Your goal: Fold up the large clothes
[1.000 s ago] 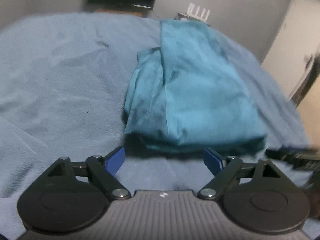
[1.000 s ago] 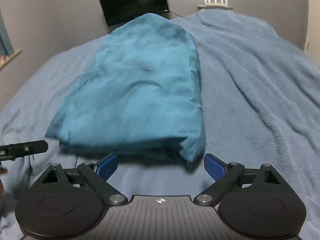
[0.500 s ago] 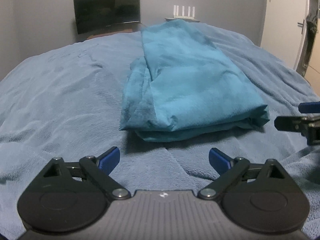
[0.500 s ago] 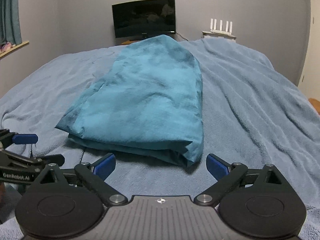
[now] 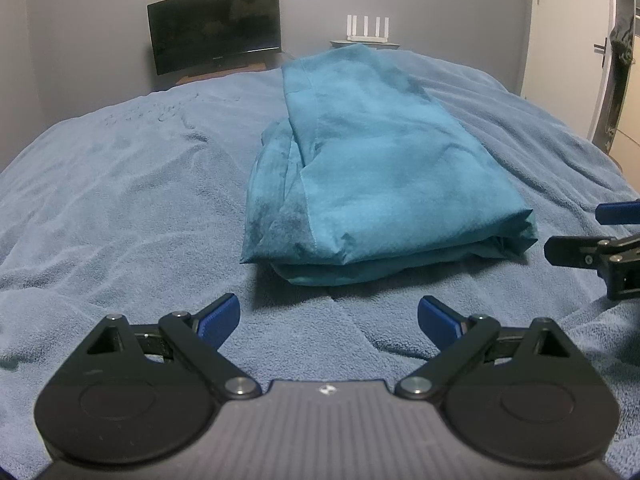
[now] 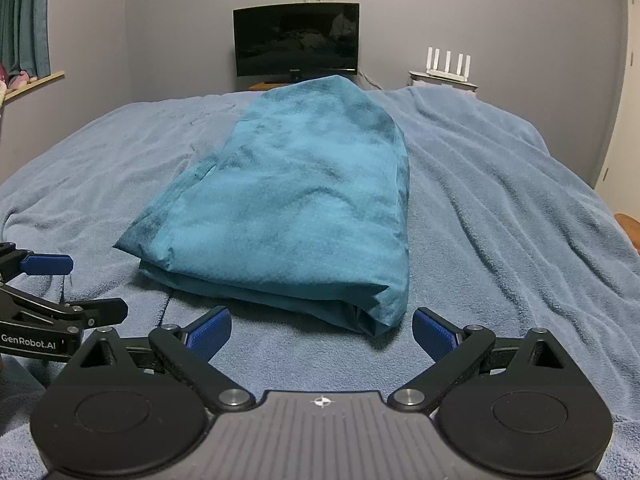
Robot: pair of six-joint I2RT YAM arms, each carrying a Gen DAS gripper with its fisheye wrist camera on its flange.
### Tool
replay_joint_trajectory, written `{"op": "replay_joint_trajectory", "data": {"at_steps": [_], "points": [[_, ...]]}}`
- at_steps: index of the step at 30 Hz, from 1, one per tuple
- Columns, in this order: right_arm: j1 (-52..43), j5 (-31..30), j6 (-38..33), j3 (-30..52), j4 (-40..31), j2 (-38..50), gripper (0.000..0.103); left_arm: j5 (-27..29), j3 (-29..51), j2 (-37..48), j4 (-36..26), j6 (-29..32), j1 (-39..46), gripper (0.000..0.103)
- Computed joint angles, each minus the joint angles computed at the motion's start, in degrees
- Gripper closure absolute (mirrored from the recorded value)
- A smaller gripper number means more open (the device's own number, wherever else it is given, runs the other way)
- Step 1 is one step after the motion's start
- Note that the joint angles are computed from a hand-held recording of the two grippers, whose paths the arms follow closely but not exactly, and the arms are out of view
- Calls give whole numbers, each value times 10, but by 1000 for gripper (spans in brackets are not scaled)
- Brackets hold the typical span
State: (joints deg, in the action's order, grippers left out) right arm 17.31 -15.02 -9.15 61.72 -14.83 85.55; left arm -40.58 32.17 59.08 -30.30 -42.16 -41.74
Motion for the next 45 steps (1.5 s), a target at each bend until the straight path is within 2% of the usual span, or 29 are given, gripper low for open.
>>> {"op": "replay_joint_trajectory", "data": {"at_steps": [45], "points": [[-6,-10,-15,11,-4,22,4,27,-7,1,9,16,20,7]]}}
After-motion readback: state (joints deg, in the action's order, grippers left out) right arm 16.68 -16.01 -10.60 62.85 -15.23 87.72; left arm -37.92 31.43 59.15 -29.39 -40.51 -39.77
